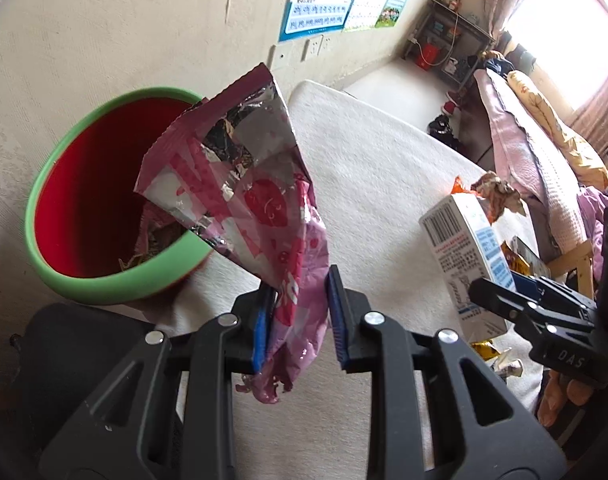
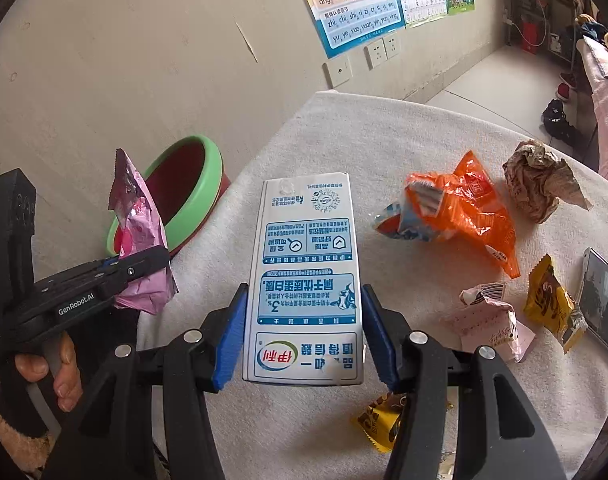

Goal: Collect trash
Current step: 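Carry the pink wrapper and milk carton over the bin and open both tools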

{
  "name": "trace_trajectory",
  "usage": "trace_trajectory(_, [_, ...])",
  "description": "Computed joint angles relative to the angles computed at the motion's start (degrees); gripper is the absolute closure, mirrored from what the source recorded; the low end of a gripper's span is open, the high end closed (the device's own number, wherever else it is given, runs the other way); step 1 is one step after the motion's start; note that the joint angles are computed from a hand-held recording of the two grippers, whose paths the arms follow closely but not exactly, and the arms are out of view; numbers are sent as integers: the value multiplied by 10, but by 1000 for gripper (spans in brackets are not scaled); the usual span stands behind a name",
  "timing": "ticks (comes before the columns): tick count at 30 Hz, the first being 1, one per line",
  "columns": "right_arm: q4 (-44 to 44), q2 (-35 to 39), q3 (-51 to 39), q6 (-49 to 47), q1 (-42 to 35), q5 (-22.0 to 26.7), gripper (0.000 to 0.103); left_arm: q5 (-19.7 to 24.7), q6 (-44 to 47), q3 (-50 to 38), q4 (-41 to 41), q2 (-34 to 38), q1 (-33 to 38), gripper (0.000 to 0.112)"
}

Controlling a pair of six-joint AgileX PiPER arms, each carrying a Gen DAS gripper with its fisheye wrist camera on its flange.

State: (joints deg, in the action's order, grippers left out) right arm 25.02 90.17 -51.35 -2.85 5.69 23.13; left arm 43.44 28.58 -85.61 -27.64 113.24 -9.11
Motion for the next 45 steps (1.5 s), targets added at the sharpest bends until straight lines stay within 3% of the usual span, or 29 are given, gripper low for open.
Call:
trace_trajectory(23, [-203,16,-53,218,91,3,50,-20,20,0,-14,-9,20,87])
trace_trajectory(45, [-222,67,-136,247,128,28,50,-10,18,-21,-25,9,43,87])
